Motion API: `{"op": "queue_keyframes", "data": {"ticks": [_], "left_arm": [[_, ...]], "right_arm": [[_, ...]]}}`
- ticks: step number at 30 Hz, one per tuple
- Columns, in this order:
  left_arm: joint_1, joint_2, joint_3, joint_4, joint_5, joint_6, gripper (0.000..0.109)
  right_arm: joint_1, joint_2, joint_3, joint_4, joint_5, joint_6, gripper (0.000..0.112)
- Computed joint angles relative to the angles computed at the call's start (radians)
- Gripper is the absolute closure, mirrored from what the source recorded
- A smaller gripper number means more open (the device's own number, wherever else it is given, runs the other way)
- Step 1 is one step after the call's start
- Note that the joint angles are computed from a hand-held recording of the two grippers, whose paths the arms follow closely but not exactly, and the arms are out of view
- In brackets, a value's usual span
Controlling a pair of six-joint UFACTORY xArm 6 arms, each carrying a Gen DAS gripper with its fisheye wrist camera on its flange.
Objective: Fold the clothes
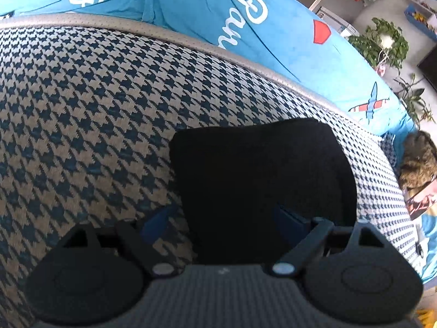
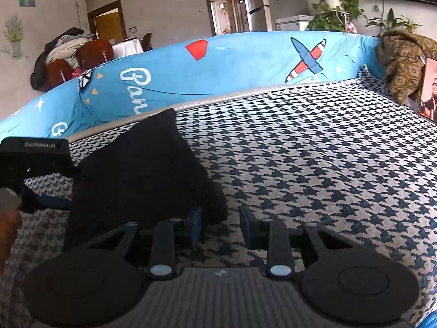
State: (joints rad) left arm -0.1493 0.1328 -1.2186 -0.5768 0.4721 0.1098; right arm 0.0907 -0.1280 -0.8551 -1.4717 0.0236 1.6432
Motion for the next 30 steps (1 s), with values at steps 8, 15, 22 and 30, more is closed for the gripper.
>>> {"op": "queue_keyframes", "data": {"ticks": [8,15,22,30], "left_arm": [[-0.008,0.000,0.004,0.041,-0.013,-0.011,0.022],[-0.004,0.000,0.000,0.031,-0.006,-0.009,0.022],[-0.001,-0.001,0.000,0.017,-0.002,-0.004,0.022],[0.000,0.000,-0.001,0.020,-0.001,-0.007,0.021]], "right_arm": [[0.001,-0.008,-0.005,0.028,0.150,0.070,0.088],[-0.058,-0.060,0.051,0.042,-0.045,0.016,0.088],[-0.001,-0.040,-0.005,-0.222,-0.063,0.100,0.088],[0.067,0.001,-0.022,-0.203,0.094,-0.005,0.098]]}}
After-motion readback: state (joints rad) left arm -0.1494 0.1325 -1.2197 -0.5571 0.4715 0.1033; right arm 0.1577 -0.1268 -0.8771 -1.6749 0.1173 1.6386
